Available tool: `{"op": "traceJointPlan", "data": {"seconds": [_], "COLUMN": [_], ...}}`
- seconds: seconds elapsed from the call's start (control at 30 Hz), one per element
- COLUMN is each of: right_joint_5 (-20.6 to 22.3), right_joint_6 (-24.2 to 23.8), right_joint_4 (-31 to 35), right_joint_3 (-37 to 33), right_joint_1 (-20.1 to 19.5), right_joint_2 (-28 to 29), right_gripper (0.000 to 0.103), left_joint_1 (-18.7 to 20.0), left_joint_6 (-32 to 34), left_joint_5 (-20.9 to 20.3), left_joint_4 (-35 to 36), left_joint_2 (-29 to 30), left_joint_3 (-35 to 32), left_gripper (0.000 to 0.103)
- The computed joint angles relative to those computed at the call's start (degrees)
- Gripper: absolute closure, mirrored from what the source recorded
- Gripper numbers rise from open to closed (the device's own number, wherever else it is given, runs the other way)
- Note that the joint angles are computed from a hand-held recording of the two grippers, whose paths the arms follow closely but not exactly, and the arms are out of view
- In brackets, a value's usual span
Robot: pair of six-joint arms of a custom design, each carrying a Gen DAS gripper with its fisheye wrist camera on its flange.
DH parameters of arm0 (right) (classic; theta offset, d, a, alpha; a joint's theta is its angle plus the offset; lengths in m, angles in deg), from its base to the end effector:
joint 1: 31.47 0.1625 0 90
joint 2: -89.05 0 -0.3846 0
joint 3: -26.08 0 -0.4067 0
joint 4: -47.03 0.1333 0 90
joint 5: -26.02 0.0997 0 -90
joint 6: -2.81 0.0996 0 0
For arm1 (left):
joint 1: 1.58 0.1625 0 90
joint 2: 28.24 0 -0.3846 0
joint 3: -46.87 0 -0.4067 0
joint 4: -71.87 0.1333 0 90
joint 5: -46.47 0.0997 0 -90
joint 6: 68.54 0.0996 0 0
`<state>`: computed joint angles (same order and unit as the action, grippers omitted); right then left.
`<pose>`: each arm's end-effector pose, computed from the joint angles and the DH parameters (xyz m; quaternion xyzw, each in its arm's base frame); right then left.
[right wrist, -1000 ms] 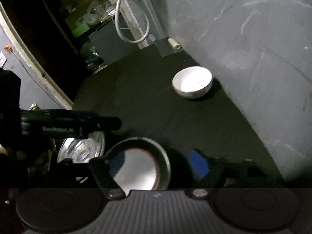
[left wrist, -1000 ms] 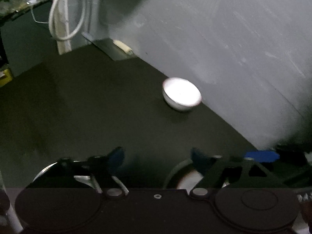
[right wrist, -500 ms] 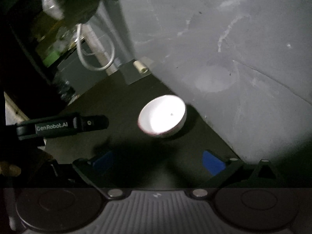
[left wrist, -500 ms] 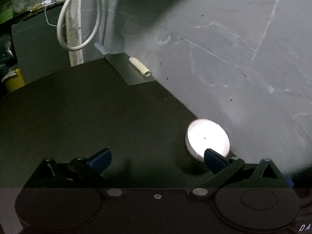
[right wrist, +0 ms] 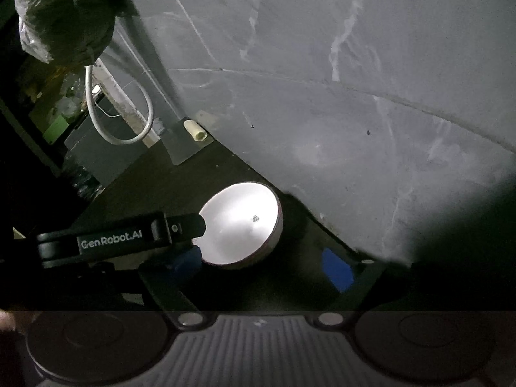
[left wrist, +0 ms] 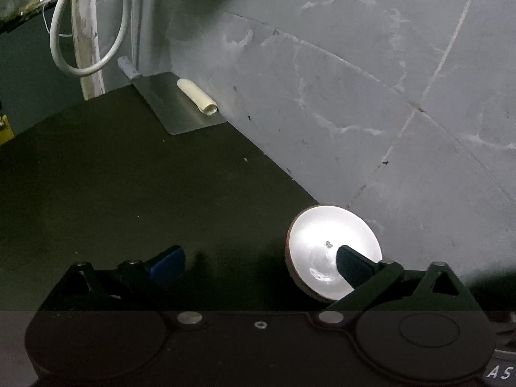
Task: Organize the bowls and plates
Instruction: 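Reach the left tool to the second white bowl and grasp its rim, then lift the second white bowl and carry it toward the steel saucepan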
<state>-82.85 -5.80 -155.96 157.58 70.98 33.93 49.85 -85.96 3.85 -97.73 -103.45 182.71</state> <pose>0.1961 -0.4195 0.0665 0.1205 -0.9302 0.3149 0.1452 -0.0965 -0.4524 0.1486 0.1007 0.9000 -0.3193 0.2791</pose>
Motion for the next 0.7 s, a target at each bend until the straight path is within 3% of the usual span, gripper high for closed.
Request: {"op": "traceJointPlan", "data": {"seconds": [0.17, 0.23, 0.3, 0.37, 0.7], "right_joint_5": [-0.27, -0.40, -0.41, -0.46, 0.78], "right_joint_6": [0.27, 0.52, 0.48, 0.62, 0.76], "right_joint_4": [-0.05, -0.02, -0.23, -0.21, -0.15], "right_joint_3": [-1.03, -1.45, -1.57, -1.74, -1.93], "right_joint_1": [-0.27, -0.27, -0.38, -0.35, -1.29], "right_joint_2": [1.20, 1.66, 1.96, 2.20, 2.45], "right_gripper": [0.023, 0.027, 0.030, 0.032, 0.050], "left_joint_1": [1.44, 1.97, 2.66, 3.13, 4.01], "left_joint_6": [0.95, 1.28, 1.61, 1.35, 0.54], "left_joint_5": [-2.36, -3.56, -5.15, -6.08, -7.26], "left_joint_4": [-0.93, -0.33, 0.49, 1.02, 1.82], "left_joint_2": [1.10, 1.34, 1.54, 1.82, 1.67], "left_joint_3": [-1.16, -1.76, -2.46, -2.88, -3.27], "left_gripper": [0.022, 0.031, 0.047, 0.054, 0.073]}}
